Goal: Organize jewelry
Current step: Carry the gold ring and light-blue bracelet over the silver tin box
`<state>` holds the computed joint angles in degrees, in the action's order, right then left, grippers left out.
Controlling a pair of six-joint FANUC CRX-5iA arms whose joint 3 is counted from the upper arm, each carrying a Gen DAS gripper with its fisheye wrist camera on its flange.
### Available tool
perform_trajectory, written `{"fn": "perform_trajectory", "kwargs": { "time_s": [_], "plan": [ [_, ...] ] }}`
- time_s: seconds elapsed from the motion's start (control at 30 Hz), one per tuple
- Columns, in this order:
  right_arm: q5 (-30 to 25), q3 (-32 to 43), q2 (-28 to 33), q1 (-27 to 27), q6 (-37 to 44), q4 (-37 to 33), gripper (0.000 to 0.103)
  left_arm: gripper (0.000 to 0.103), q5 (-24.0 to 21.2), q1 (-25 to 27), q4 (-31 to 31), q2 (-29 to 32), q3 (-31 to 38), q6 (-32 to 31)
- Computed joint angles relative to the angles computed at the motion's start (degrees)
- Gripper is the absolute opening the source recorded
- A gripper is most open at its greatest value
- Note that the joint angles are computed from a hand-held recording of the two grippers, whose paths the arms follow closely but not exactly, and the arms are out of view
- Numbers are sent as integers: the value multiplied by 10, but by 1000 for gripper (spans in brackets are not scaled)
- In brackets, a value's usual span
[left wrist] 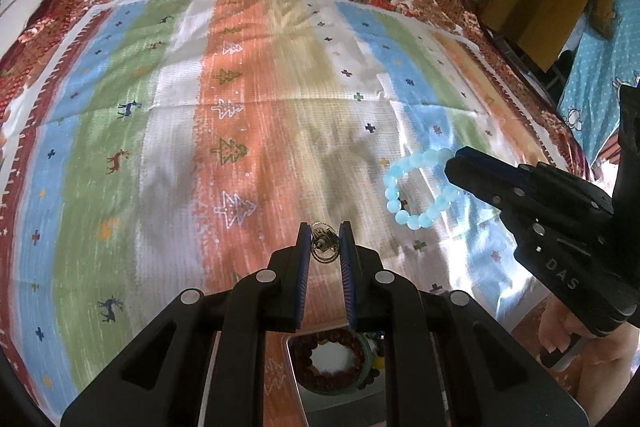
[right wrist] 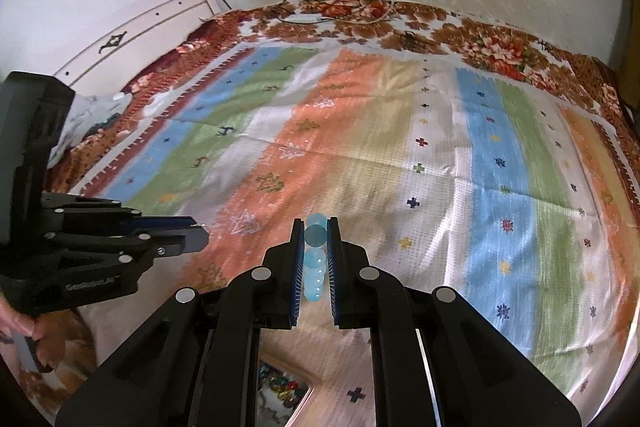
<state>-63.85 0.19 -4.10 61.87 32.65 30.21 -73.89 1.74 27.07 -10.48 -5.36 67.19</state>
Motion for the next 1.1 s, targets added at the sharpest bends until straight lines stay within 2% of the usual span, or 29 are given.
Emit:
{"fn": "perform_trajectory", "kwargs": {
  "time_s": [0.67, 1.0, 1.03, 1.1],
  "plan": [
    [11, -49, -60, 86, -38, 31, 12, 14, 9, 20, 25, -93, -78, -47],
    [3, -64, -71, 109, -48, 17, 12, 14, 1, 21, 15, -116, -97, -41],
    [3, -66, -73, 109, -51, 17, 12, 17, 0, 21, 11, -117, -96, -37],
    [6, -76, -80, 109, -69, 24, 16, 30, -6, 22, 6, -116, -95, -34]
  ]
}}
